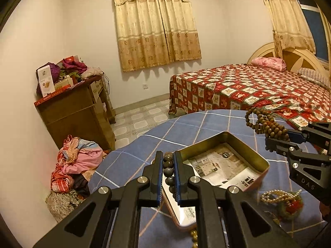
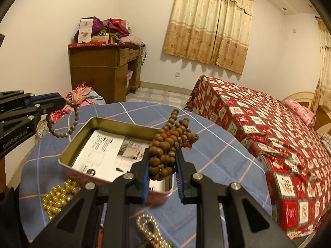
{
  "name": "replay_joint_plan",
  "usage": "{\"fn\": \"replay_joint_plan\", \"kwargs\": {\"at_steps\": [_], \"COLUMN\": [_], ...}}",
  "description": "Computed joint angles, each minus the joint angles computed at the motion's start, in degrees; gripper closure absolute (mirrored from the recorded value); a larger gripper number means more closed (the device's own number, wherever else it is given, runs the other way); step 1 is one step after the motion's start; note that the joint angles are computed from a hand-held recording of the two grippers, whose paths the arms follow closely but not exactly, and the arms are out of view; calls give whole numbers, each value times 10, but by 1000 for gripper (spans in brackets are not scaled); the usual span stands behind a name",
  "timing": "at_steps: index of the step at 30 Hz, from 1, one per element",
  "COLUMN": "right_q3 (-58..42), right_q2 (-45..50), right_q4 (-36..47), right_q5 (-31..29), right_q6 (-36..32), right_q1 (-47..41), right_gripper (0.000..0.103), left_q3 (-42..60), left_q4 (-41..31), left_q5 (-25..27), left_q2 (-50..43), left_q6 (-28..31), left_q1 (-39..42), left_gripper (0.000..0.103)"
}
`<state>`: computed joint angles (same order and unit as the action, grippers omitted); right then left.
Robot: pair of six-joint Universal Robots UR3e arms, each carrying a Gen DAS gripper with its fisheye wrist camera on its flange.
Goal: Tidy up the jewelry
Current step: 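Carry both strands over the tin box and open both tools to drop them inside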
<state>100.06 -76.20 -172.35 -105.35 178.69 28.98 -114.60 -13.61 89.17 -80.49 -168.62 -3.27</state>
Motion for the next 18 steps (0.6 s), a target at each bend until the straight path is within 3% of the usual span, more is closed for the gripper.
{"fn": "replay_joint_plan", "kwargs": {"at_steps": [18], "right_q3": [-110], "right_q2": [94], "right_q4": [55], "right_q5": [15], "right_q6": [-14], "right_q1": [-13], "right_gripper": [79], "left_q3": [90], "left_q4": [3], "left_q5": [52], "left_q2": [-136], "left_q6": [15], "left_q1": [-32], "left_gripper": [94]}}
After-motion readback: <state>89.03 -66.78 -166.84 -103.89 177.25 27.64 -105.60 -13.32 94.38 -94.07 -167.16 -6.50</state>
